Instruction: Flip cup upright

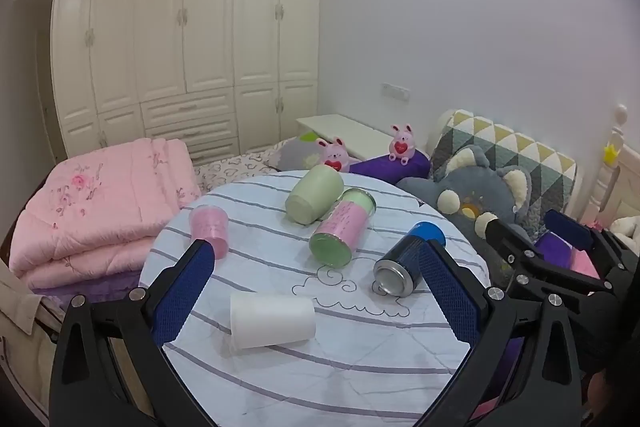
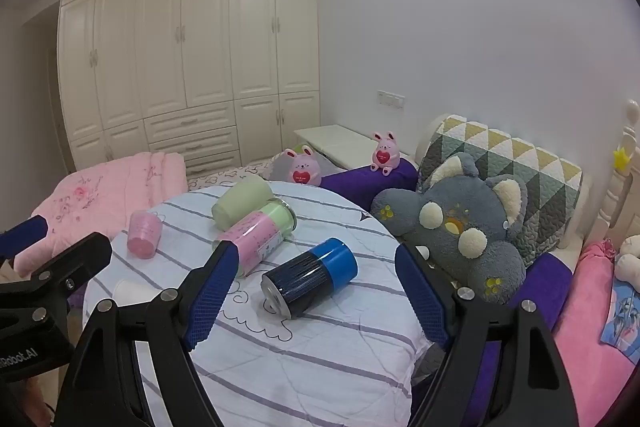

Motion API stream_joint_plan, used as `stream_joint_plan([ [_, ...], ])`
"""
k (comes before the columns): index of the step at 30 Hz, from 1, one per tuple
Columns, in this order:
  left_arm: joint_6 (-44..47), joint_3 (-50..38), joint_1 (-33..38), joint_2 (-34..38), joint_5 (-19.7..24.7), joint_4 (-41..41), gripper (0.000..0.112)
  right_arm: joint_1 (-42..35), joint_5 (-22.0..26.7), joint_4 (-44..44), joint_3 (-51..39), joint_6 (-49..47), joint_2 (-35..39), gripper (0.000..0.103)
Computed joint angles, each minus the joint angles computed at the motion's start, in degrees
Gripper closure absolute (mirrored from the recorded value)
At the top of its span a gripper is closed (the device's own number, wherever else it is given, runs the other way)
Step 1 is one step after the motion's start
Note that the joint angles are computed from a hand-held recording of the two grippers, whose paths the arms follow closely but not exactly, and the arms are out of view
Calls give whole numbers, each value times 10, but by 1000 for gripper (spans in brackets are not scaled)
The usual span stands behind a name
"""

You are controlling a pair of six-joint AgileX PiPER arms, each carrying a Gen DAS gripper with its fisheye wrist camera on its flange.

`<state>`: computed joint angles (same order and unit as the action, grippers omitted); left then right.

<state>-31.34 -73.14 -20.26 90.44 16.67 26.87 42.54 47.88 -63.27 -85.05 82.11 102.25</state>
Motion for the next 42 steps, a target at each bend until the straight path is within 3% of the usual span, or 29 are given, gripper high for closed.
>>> stream_joint_plan([
  [42, 14, 12, 21, 6, -3, -18, 9, 27, 22, -39, 3, 38, -2, 21],
])
